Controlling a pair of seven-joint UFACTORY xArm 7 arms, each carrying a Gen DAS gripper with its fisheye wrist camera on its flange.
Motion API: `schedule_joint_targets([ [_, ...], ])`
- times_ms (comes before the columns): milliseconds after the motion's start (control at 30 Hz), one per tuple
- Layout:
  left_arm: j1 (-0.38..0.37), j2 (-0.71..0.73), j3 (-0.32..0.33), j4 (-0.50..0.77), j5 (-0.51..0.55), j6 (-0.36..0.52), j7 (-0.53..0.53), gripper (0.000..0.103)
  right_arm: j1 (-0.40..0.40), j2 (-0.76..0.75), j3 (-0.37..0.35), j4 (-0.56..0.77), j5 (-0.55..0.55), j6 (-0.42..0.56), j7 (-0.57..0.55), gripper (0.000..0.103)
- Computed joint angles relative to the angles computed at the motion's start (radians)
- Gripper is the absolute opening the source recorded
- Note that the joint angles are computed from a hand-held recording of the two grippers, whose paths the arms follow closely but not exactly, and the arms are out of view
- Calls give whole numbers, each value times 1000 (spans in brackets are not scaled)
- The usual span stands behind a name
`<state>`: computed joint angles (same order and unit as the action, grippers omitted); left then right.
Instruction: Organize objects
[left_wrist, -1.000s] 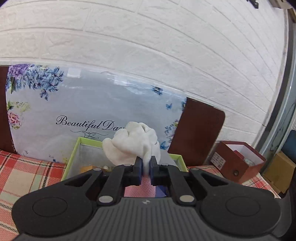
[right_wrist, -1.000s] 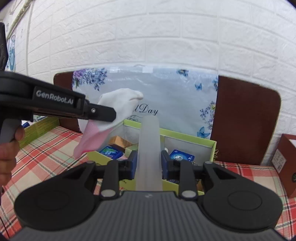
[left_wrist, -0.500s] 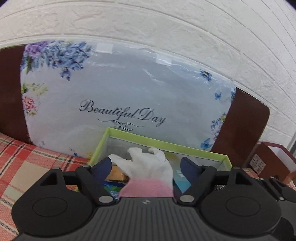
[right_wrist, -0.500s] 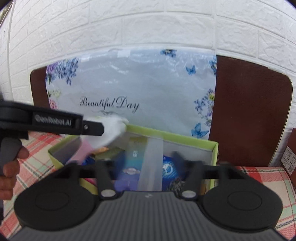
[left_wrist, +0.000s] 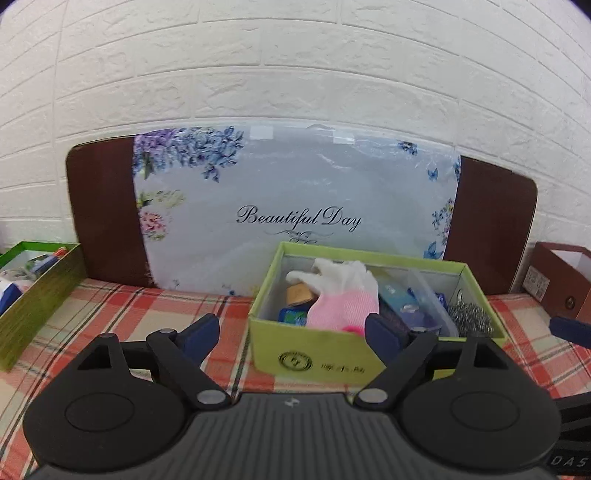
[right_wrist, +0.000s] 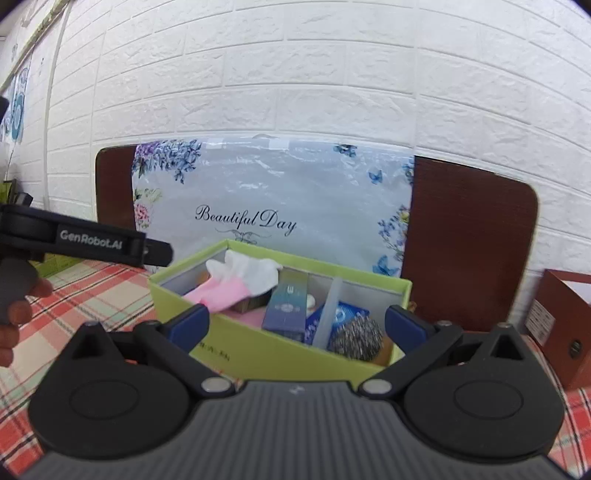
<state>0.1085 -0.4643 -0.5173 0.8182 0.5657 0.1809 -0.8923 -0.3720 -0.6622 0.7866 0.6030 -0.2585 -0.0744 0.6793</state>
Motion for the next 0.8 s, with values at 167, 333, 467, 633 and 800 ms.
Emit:
schedule_joint_targets([
  [167,-154,-174,68,-176,-119,59,19,90,227,-146,-97,-84,38,203,76,103],
  [333,-248,-305,71,-283,-209,151,30,90,360,-258,-103,-136,21,387,161,103],
  [467,-297,-352,77,-310,-242,195,64,90,443,-319,-111,-170,15,477,242,103],
  [633,-307,-377,56,-314,-259,230,67,90,505,-343,-119,-179,-20,541,316,103],
  [800,-328,-384,52,-325,-269,239,79,90,545,-340,-133,-174,-67,580,357,103],
])
